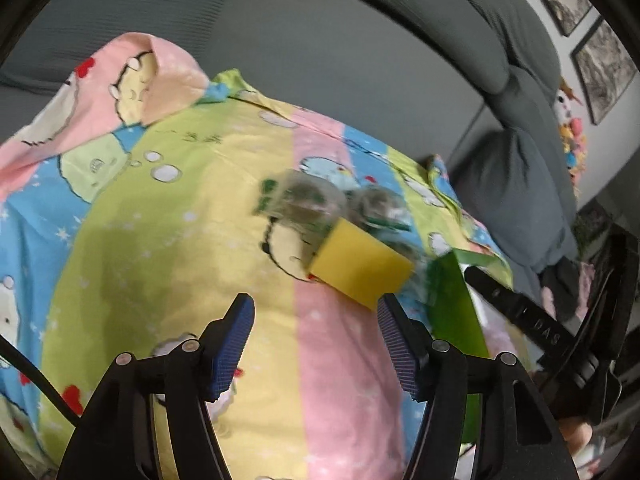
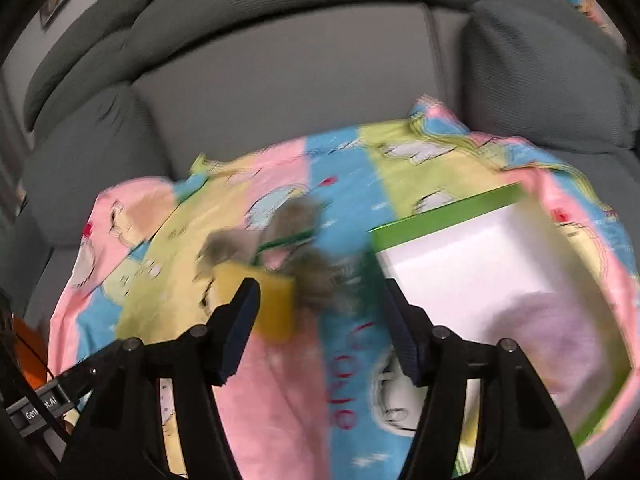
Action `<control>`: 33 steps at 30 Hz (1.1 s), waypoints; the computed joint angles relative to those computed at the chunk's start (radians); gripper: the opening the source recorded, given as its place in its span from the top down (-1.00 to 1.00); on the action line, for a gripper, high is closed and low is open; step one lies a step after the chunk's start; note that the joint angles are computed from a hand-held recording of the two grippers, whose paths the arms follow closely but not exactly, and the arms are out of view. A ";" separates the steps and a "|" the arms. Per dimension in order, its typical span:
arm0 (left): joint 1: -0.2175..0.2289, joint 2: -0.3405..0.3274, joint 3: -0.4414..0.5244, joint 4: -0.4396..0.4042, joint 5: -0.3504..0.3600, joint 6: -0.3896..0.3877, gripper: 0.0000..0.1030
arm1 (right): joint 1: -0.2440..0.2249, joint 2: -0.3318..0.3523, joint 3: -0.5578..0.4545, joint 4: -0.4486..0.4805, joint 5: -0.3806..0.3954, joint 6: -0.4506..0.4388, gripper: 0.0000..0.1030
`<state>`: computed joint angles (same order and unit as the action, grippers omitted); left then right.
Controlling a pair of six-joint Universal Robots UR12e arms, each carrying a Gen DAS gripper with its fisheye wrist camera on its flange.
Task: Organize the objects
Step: 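Move the right gripper to the yellow sponge beside the plastic bags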
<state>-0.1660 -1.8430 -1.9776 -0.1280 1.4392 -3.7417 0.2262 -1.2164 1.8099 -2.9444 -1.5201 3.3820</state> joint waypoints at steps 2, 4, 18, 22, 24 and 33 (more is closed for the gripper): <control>0.004 -0.005 0.009 -0.007 -0.006 -0.003 -0.24 | -0.011 0.017 -0.019 0.060 0.086 0.031 -0.18; 0.015 -0.013 0.019 -0.002 -0.061 -0.004 -0.24 | -0.021 0.018 -0.027 0.097 0.135 0.059 -0.17; 0.009 -0.128 0.139 -0.079 -0.040 0.116 -0.24 | -0.015 0.039 -0.095 0.047 0.201 0.236 -0.07; 0.017 -0.158 0.169 -0.151 -0.084 0.151 -0.24 | -0.017 0.075 -0.115 0.092 0.214 0.241 0.30; 0.020 -0.168 0.173 -0.135 -0.130 0.181 -0.24 | -0.015 0.086 -0.119 0.100 0.180 0.235 0.33; 0.014 -0.192 0.187 -0.118 -0.182 0.251 -0.24 | -0.046 0.112 -0.115 0.114 0.270 0.250 0.30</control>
<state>-0.1522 -2.0352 -1.7907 -0.2456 1.2572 -3.4906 0.1804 -1.1042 1.6946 -2.8306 -1.2499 3.6320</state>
